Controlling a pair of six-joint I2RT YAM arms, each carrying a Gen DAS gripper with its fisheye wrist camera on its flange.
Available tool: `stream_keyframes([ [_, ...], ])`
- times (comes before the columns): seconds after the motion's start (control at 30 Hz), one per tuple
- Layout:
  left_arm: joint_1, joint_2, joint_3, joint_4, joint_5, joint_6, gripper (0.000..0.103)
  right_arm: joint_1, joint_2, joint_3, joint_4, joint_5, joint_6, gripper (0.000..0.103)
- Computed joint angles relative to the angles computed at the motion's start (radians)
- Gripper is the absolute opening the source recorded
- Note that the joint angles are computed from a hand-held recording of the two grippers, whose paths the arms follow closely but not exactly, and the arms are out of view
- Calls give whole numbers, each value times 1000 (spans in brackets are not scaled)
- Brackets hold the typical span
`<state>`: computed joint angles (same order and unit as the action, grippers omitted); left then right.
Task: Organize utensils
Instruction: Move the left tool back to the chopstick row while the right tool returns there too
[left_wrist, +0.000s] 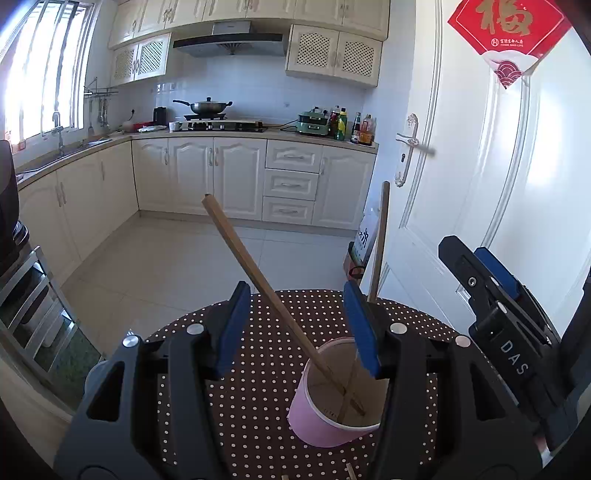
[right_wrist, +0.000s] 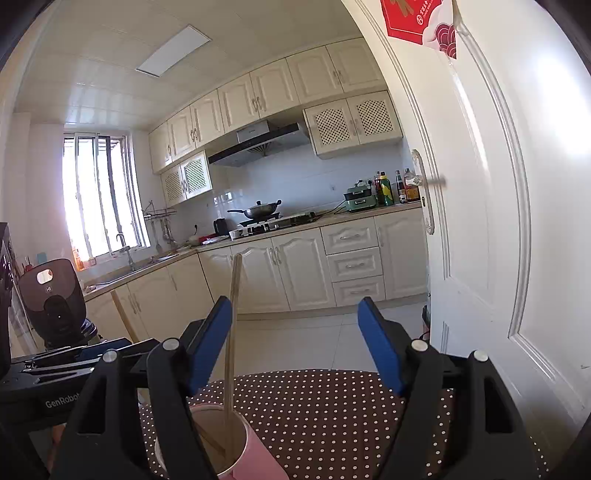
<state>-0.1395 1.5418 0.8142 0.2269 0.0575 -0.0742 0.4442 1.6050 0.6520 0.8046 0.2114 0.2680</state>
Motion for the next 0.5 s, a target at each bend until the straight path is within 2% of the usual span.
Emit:
stream_keyframes([
  [0.27, -13, -57, -33, 6, -20, -2, 52, 39, -42, -38, -8, 37, -38, 67],
  [0.5, -23, -119, -72, -6, -35, 0, 52, 52, -95, -52, -57, 48, -23, 67],
])
